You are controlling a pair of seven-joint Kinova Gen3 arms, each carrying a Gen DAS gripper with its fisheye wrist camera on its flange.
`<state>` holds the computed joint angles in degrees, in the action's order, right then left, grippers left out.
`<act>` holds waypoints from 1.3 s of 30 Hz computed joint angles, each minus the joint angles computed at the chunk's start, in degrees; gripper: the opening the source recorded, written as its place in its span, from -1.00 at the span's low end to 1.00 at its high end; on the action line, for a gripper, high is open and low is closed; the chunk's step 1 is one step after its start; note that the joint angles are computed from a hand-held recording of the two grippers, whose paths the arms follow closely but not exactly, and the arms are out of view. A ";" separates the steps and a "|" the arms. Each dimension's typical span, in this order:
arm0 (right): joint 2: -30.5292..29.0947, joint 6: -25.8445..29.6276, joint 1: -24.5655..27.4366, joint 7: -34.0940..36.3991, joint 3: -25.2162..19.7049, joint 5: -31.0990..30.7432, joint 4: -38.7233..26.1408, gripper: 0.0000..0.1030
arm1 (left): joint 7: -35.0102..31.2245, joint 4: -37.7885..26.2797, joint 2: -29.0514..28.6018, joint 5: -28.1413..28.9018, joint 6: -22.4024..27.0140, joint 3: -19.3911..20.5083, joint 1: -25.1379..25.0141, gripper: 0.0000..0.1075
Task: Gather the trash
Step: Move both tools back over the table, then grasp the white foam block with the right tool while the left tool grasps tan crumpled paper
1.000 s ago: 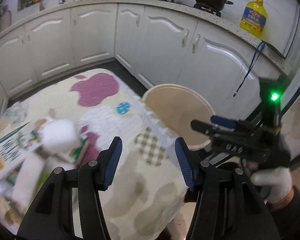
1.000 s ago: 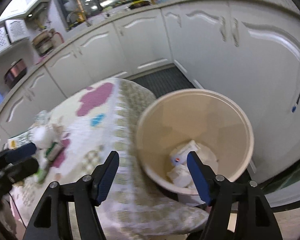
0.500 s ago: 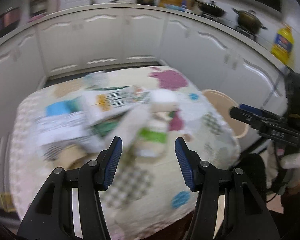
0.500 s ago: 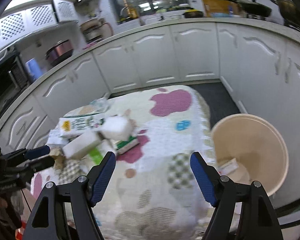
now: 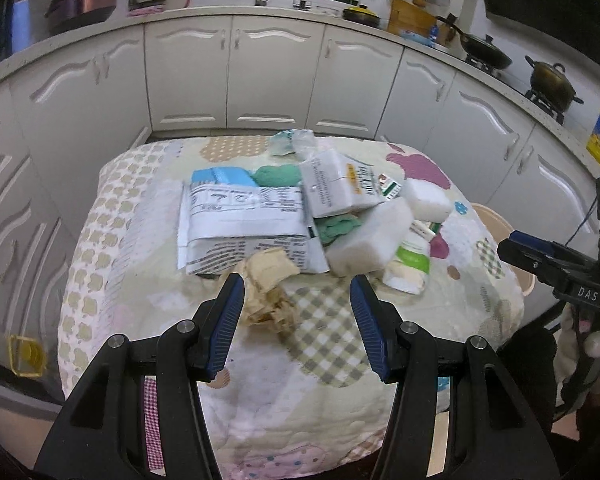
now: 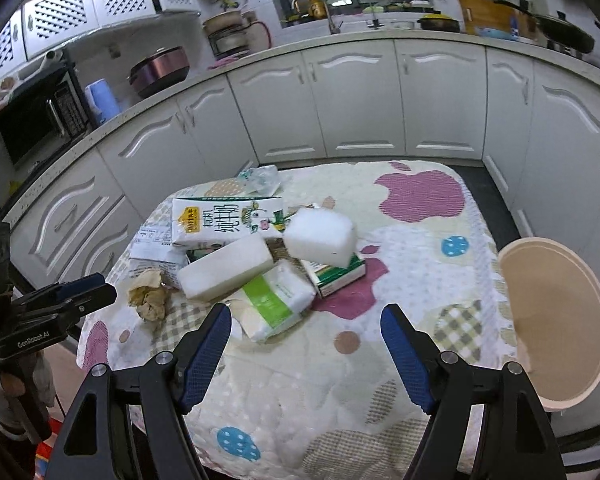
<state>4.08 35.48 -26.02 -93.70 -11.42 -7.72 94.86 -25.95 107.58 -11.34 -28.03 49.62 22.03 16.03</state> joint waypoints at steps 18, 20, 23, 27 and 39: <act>11.56 0.07 -0.63 6.48 0.71 4.69 -10.55 0.57 | -14.04 5.55 0.52 12.11 -12.63 -7.08 -3.22 0.16; 12.77 0.45 -0.13 8.15 0.34 3.78 -11.71 0.57 | -15.26 5.53 1.17 12.96 -12.85 -7.47 -3.61 0.16; 13.90 0.41 0.43 10.17 0.03 2.58 -12.81 0.57 | -17.00 5.61 2.09 14.24 -13.27 -8.29 -3.88 0.16; 15.49 1.29 0.74 12.38 -0.26 1.37 -14.68 0.57 | -19.03 6.45 2.68 16.43 -15.33 -9.60 -4.04 0.16; 16.66 3.31 2.30 17.02 -1.48 -4.18 -15.77 -0.11 | -24.71 7.12 3.56 22.24 -17.21 -11.55 -4.33 -0.38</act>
<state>20.74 38.78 -23.72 -76.67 -12.90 -11.90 79.10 -50.66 114.70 -7.78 -5.79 32.41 10.47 11.70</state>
